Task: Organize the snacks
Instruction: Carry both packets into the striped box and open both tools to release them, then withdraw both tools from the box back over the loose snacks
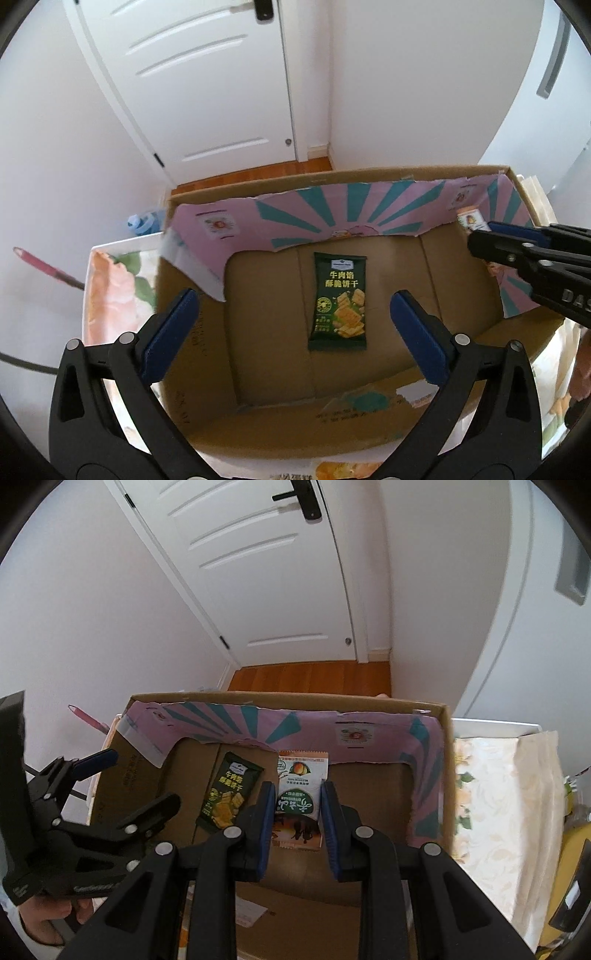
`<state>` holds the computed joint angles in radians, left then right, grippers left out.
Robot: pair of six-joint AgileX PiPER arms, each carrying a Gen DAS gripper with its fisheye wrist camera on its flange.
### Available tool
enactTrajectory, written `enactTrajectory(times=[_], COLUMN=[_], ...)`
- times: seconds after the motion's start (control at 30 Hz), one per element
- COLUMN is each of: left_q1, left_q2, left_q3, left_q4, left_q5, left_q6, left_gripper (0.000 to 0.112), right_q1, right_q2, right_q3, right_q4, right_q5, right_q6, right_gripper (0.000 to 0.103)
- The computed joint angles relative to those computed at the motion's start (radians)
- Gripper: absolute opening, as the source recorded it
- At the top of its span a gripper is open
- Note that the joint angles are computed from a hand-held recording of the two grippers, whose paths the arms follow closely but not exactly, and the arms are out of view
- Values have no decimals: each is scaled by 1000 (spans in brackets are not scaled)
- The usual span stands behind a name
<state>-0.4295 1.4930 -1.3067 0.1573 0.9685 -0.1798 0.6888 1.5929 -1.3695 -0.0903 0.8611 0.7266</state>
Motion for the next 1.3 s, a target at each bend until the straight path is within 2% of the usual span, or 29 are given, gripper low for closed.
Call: enactTrajectory(times=[0.27,0.3,0.33,0.37,0.4,0.5,0.77,1.0,1.13,1.3], left_q1=[31,36,37,45,47,52,59,135,193,307], left_q2=[-35,-40,-42,-56,-65,-90,-178,-290,-362,-462], left_q3=[1,0,2,9,15,23,36,57,72,101], left_q4=[-8,-11,-10,-24,-16,-11,-12,-67,-120,-231], left_q5=[9,12,9,3,6,14,53,92,117,154], left_q6=[8,12,11,17,10,10,8,55,135,311], left_gripper=[103,103,103,103,103,103,103,103,103,103], right_q1=[-16,-13,-8,-10,-11,5,54,128,218,367], right_q2=[90,99,106,99,83,29,-13,-91,-136,-176], right_q3=[-87,-95,-102,-94,-74,-23,-16,0,-2,-27], right_q4=[82,70,58,65,72,15,-50,-138,-228,-363], right_q5=[50,58,61,50,27,-19,1,42,100,228], right_q6=[-113,-112,-104,-106,-103,-56,-3,90,204,387], right_gripper=[26,42,75,93,102,102,102,102,102,102])
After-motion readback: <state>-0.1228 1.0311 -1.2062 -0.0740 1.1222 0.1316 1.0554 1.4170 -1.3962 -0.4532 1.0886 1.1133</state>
